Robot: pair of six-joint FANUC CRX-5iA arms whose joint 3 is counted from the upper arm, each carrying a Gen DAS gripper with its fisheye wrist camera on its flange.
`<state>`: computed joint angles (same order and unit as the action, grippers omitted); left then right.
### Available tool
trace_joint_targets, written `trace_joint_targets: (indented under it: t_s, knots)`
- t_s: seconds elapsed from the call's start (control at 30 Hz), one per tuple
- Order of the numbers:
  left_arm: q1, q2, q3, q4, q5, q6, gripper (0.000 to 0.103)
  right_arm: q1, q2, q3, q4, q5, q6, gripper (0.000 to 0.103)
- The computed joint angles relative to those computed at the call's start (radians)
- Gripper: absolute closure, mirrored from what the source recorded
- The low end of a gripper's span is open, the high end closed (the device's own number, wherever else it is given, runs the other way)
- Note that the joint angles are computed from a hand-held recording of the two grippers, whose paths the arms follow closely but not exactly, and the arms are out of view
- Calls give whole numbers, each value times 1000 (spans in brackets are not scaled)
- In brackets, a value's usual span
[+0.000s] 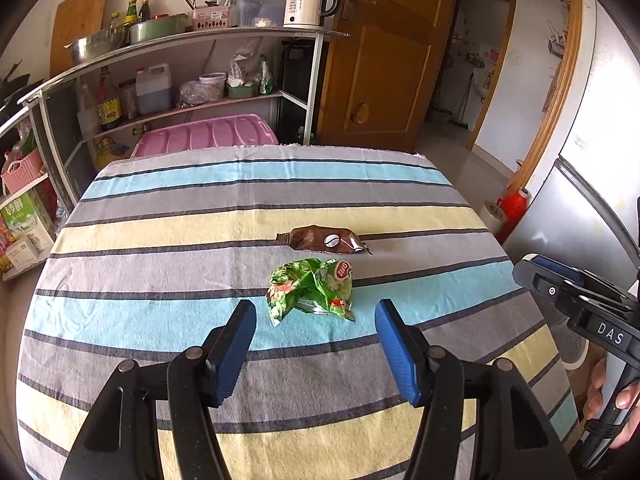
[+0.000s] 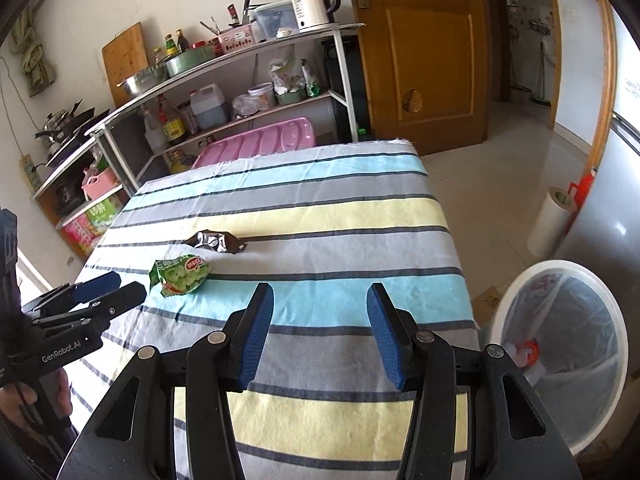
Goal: Collect trash
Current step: 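Move both open tools back over the remaining table trash, then grasp the green candy packet with the left tool while the right tool grasps the brown chocolate wrapper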
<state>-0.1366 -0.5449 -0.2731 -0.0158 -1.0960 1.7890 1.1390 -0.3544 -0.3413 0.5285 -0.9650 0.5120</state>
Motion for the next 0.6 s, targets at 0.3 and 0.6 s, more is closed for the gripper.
trace_joint_targets:
  t_s: [0.3,0.6]
  knots:
    - [16,97,14,17,17,-40,41,-59,149,143,-127,52,198,53]
    - [82,118,-28,72,47,-88,42,-125,283,288,-308,84,460,53]
